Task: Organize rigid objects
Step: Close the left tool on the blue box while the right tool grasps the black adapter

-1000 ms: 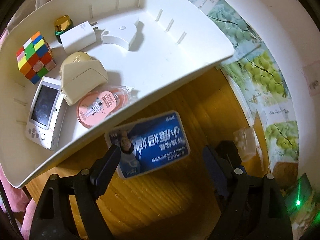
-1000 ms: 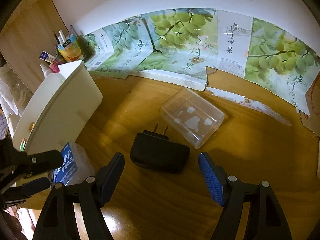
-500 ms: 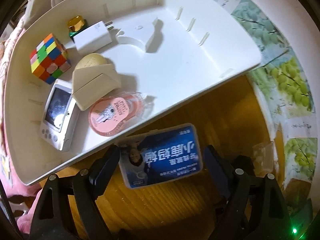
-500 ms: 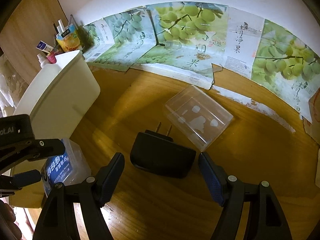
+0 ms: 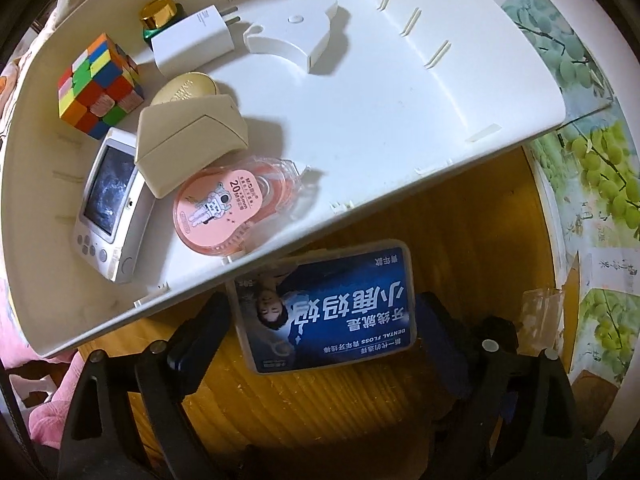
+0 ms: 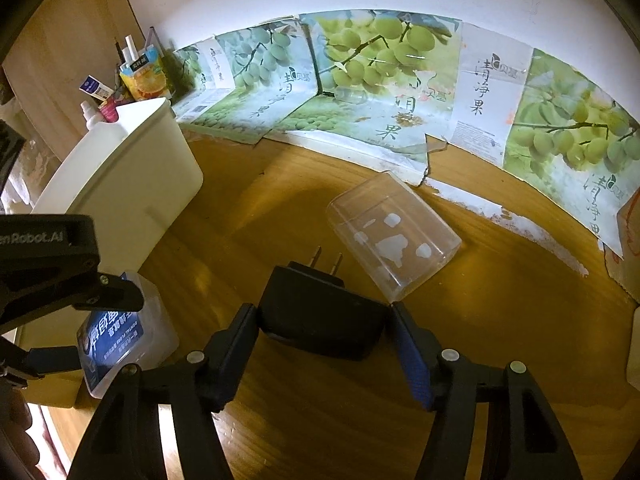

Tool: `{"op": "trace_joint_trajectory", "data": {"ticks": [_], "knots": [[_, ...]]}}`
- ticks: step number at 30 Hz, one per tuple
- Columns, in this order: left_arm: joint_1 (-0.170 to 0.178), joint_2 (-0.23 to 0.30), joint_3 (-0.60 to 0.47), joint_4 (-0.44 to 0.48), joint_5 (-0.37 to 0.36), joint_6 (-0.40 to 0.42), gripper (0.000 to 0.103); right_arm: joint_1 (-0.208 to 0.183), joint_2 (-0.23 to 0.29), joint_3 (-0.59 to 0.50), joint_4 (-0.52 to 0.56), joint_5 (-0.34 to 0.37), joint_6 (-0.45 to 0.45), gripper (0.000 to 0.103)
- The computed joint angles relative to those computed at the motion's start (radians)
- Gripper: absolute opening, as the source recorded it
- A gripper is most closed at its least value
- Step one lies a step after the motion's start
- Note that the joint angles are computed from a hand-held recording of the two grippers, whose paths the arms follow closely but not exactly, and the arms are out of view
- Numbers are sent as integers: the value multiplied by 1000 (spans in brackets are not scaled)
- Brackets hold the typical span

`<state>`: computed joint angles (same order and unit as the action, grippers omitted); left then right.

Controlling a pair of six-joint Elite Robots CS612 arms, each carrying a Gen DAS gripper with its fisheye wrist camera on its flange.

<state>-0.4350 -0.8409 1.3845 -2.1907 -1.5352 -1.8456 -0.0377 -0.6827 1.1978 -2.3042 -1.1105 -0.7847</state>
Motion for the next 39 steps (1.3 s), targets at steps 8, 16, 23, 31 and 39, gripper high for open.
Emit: {"op": "trace_joint_trajectory", "data": {"ticks": [8,16,23,31,39], "knots": [[16,8,1,-23,-33,12,96,-6,-7,6,7,4,-12,66],[23,16,12,-69,-53,23,95,-12,-21,20,-4,17,-29,66],[21,10,25,-76,-82,43,95,-17,-34,31,-11,32,-38,66],[12,11,20,-65,-117,84,95,-30,-54,50,-35,48,-33,66],[5,11,21,-60,-148,137,94,-45,-71,73,-81,56,-10,66]]}}
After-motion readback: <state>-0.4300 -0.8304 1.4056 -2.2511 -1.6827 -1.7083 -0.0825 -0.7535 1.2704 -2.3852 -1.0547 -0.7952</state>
